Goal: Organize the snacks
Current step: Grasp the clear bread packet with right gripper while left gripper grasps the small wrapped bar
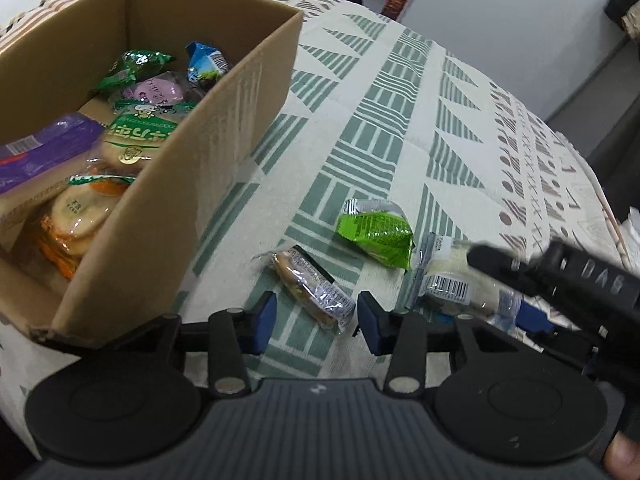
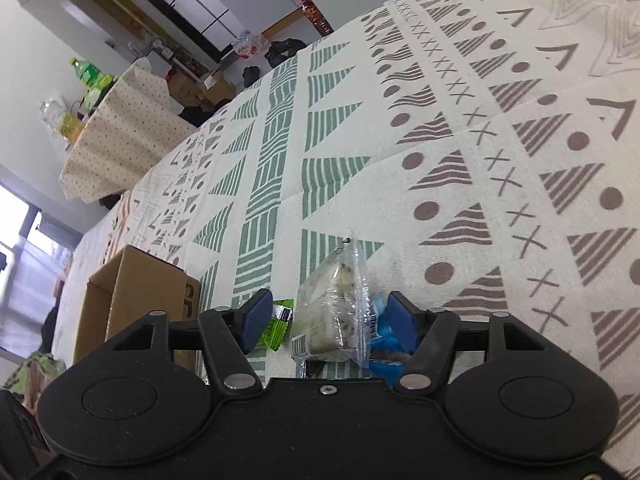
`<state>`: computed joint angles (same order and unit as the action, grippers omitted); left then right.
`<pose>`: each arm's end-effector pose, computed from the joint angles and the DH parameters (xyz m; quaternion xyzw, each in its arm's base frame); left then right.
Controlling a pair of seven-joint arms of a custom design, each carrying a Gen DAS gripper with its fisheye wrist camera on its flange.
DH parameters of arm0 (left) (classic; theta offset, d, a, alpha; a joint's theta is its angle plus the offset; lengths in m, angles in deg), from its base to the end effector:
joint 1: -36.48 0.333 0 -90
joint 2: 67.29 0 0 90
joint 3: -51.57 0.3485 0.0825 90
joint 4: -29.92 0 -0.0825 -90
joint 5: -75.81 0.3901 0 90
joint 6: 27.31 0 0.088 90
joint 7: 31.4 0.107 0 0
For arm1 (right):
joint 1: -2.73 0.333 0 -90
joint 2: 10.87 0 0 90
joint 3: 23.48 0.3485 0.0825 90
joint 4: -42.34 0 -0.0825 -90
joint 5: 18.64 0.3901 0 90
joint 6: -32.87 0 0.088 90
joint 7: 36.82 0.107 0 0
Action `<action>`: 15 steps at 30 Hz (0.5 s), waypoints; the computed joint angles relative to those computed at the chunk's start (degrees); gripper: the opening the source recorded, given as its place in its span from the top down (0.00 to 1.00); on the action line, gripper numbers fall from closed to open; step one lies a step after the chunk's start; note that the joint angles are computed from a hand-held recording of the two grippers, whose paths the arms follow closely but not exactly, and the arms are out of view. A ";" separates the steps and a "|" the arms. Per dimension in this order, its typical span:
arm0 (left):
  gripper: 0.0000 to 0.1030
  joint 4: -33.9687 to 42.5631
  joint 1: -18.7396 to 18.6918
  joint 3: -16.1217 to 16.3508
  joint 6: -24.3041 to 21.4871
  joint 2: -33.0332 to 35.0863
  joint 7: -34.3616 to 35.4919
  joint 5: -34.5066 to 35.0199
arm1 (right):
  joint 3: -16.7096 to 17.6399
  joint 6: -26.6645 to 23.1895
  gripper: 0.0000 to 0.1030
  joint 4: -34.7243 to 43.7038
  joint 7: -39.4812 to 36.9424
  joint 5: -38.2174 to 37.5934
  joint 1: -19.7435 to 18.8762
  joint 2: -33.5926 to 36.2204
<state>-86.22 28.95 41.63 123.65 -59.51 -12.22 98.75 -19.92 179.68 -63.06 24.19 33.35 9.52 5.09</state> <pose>0.5938 -0.1929 0.4624 -0.8609 0.4357 -0.2298 0.1271 0.6653 0.1058 0.4492 -0.6580 0.6518 0.0287 0.3760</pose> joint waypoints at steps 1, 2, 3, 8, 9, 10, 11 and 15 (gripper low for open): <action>0.56 0.42 -0.22 0.22 -0.28 0.26 -1.49 0.67 | -0.11 0.26 0.48 0.07 0.23 -0.82 0.30 0.13; 0.56 0.92 -0.39 0.35 -0.72 0.56 -2.49 1.29 | -0.21 0.60 0.56 0.07 0.48 -1.58 0.57 0.21; 0.56 1.48 -0.47 0.41 -0.90 0.98 -2.87 1.83 | -0.31 0.82 0.61 0.05 0.73 -2.26 0.75 0.27; 0.56 3.61 -0.47 0.57 -2.44 2.55 -3.63 2.67 | -0.12 2.02 0.72 -0.79 0.39 -1.62 0.45 -0.30; 0.57 3.89 -0.45 0.59 -2.69 2.74 -3.70 2.80 | -0.05 2.53 0.74 -1.15 0.07 -1.24 0.42 -0.60; 0.60 4.10 -0.50 0.64 -2.85 2.91 -3.86 3.18 | 0.07 2.95 0.76 -1.50 -0.36 -0.59 0.31 -0.89; 0.64 4.35 -0.62 0.65 -3.47 3.05 -3.89 3.56 | 0.15 3.19 0.77 -1.75 -0.70 0.10 0.19 -1.14; 0.83 3.31 0.00 0.30 -2.56 2.48 -2.58 2.22 | 0.09 4.42 0.79 -2.68 -1.41 1.20 0.29 -1.93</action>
